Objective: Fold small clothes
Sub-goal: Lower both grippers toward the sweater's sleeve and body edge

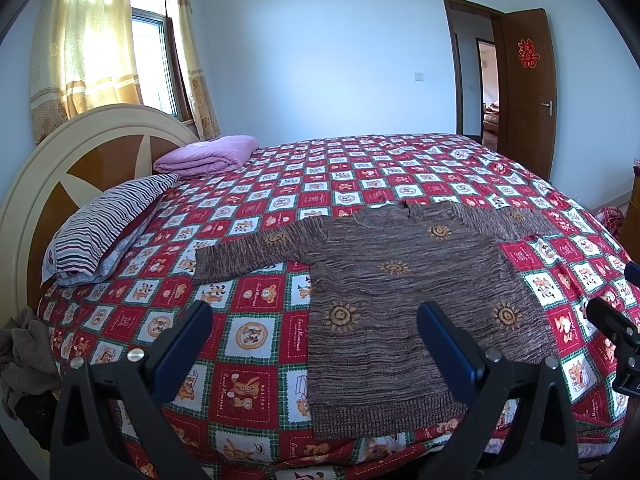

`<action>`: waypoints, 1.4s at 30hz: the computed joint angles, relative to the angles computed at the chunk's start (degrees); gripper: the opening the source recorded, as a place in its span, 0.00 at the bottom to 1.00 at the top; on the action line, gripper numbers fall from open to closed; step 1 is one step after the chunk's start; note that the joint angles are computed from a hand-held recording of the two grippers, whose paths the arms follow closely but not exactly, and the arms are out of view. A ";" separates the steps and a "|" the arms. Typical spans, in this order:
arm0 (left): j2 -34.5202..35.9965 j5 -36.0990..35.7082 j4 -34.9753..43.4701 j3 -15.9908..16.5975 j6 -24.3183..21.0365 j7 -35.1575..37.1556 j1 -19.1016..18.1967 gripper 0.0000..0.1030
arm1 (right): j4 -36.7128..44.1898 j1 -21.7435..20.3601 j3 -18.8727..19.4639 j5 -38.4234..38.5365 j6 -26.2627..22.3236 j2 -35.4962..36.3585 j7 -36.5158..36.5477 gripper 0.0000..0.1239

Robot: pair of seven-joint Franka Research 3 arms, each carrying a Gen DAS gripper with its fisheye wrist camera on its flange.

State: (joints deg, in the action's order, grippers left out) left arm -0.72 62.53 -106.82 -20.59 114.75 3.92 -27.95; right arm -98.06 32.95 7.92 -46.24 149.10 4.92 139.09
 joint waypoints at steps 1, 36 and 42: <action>0.08 -0.02 -0.03 -0.01 0.02 -0.04 -0.03 1.00 | 0.32 0.00 0.01 0.15 -0.26 0.21 -0.25 0.82; 18.91 -3.64 17.66 9.58 4.58 14.17 1.01 1.00 | 25.87 0.89 -10.62 12.42 -11.82 23.67 -15.15 0.82; 26.17 -5.42 26.02 12.85 4.61 17.41 0.18 1.00 | 35.63 -2.36 -11.06 21.98 -12.39 31.31 -22.52 0.82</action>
